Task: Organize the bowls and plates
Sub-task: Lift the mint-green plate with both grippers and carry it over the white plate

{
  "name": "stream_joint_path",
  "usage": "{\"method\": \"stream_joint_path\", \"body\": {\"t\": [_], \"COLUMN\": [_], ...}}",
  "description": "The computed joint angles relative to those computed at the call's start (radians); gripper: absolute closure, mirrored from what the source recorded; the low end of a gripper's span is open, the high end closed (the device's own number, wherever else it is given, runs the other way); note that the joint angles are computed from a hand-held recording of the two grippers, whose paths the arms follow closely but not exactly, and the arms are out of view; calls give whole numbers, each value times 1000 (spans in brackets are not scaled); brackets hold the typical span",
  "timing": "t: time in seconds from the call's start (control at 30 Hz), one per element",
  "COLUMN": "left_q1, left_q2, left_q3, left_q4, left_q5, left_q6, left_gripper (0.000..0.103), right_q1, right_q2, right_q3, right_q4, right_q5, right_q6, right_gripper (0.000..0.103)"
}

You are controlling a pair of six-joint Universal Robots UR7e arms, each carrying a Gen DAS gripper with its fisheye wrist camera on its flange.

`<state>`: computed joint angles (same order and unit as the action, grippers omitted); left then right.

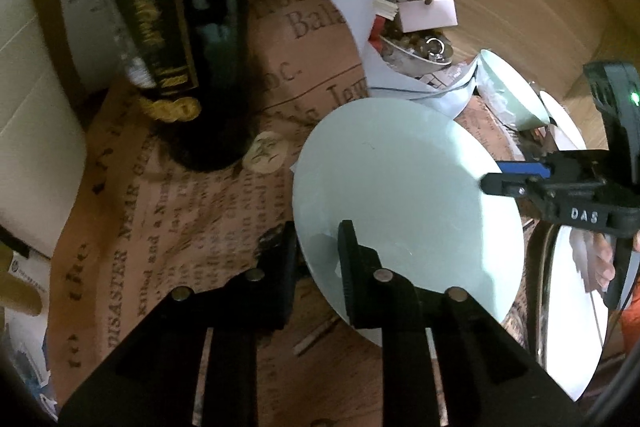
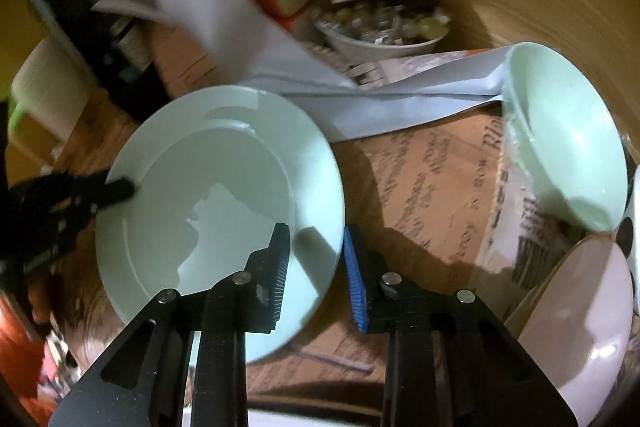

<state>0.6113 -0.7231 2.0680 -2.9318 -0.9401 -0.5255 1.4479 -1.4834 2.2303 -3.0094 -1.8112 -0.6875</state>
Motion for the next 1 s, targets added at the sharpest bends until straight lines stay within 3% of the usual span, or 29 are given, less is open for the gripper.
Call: {"method": "stream_joint_path", "body": {"t": [0.1,0.4,0.77,1.0], "left_q1": [1,-12,-28,-77], "left_q2": [-14,-17,-26,-61], "left_q3": [18,58,76,126], "left_q4": [-6,-61,-64,-118], "left_q5": [-11,-7,1,31], "left_q6": [1,10,-46,-73], "left_gripper": [84,84,84,84], "right_q1": [13,-11,-76,-99], "right_q2": [15,25,-75,-163], "right_q3": [18,-19,72,129], "right_q4": [-37,30,-27,-52], "right_q5": [-23,26,129,214], "right_q6": [-39,6,-38,-62], "right_gripper": [81,78,80,81]}}
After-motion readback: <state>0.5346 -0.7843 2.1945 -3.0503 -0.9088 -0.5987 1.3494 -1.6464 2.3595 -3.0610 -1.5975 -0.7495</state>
